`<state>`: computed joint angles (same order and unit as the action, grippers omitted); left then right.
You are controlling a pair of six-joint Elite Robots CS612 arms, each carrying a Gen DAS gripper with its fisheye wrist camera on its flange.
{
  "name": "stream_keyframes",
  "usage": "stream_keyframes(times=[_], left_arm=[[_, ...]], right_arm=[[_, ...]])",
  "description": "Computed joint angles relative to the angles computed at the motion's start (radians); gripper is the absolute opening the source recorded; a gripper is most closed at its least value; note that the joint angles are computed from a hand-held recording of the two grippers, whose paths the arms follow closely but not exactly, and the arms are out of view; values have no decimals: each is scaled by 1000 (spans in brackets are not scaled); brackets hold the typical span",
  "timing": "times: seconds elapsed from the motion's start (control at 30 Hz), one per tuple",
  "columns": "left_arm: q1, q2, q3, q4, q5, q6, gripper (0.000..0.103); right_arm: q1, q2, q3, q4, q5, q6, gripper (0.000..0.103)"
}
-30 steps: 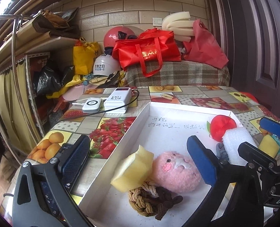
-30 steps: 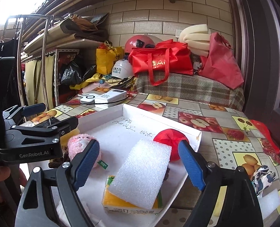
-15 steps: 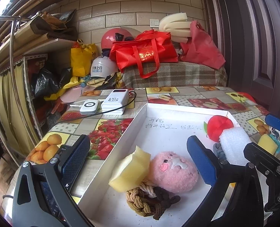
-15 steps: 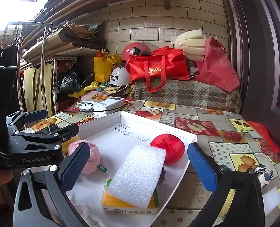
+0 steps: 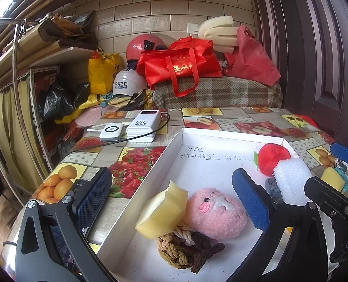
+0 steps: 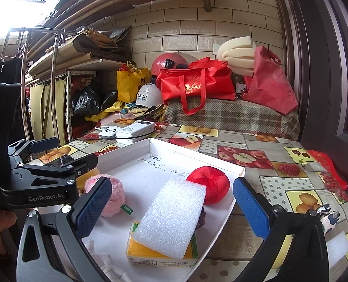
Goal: Organize soft objects
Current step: 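Withdraw both open grippers from the tray toward the remaining items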
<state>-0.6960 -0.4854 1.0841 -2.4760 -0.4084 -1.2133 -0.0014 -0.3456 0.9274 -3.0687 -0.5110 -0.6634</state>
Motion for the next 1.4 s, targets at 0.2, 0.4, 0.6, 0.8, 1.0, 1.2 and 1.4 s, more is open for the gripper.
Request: stream_keyframes(times=[0.2, 0.4, 0.6, 0.8, 1.0, 1.2, 1.4], left_arm=[[0, 0, 1, -4, 0, 3, 103], [0, -1, 2, -4, -1, 3, 103], [0, 0, 1, -7, -1, 4, 103], [-1, 0, 1, -4, -2, 1, 103], [-1, -1, 1, -7, -3, 1, 103], [-1, -1, 2, -12, -4, 5, 103], [-5, 6, -5, -28, 10, 19, 103]], right_arm=[[0, 1, -1, -1, 1, 1, 103], [-2, -1, 3, 0, 3, 6, 103], [-3, -3, 8, -3, 9, 9, 103], [-4, -8, 18, -6, 9, 12, 103], [-5, -10, 22, -4, 6, 7, 103], [-18, -53, 76, 153, -9, -148, 103], [-66, -58, 71, 210, -59, -167, 103]])
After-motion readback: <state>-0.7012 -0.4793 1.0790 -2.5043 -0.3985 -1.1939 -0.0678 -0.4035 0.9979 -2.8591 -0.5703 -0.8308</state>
